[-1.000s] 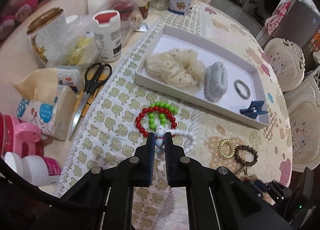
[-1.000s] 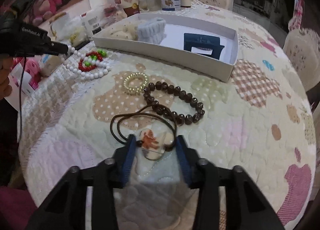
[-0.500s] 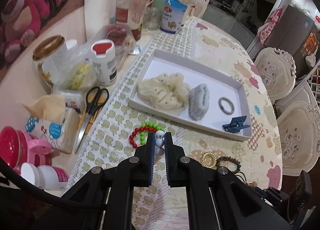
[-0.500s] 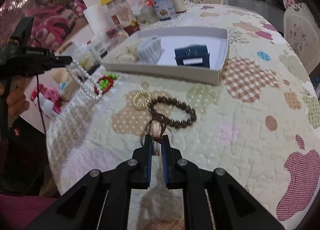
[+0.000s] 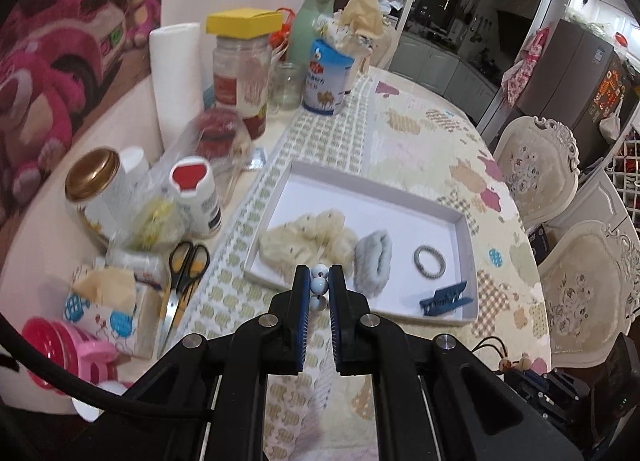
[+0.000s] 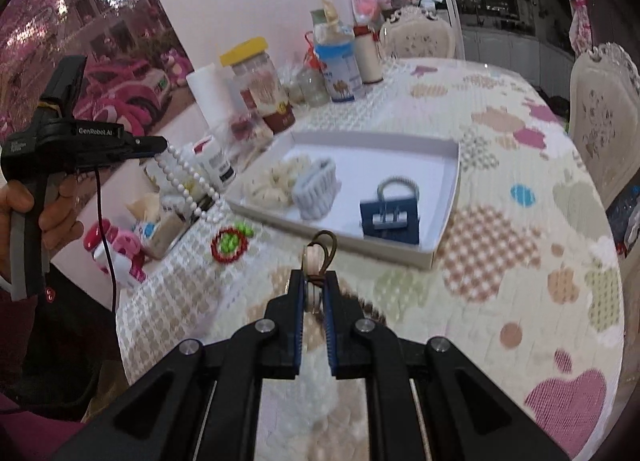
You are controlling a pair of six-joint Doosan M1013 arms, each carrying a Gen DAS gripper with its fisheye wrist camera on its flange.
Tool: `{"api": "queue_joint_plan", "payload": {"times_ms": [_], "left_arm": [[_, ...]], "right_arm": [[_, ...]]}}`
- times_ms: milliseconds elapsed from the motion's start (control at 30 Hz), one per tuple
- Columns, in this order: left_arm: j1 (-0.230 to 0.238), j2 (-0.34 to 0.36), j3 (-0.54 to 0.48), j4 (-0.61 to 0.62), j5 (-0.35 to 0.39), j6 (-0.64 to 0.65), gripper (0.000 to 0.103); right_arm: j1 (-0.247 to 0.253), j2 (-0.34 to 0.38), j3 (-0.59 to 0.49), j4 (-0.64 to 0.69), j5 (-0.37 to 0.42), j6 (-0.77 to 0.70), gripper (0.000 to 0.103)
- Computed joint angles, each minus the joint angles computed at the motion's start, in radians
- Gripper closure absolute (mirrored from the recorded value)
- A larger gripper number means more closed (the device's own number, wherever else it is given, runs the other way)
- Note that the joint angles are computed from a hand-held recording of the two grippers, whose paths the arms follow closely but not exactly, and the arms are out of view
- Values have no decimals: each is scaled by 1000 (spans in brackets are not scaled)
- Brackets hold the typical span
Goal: Organize jewelry
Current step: 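Carry the pendant into the white tray with right tool while left tool carries the pearl necklace there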
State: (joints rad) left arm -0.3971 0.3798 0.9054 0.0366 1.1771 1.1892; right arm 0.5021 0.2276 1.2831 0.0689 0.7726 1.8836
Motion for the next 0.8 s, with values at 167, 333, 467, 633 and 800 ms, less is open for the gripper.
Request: {"api": "queue_joint_plan", "payload": {"times_ms": [167,333,467,633,800], "left_arm": [[0,51,-85,6,18,13,95],[1,123,-192,17,63,29,95],[0,182,-279,21,106,51,95],[1,256,-387,13,160,80,95],[1,335,-515,-3,224,109,95]], "right_arm": [[-15,35,-65,-19,12,3,94],[-30,82,-138,-35,44,2,94],[-43,117,-185,-38,66,8,94],[-55,161,-251,-50,105,15,94],[-63,203,-318,-64,149,11,94]]}}
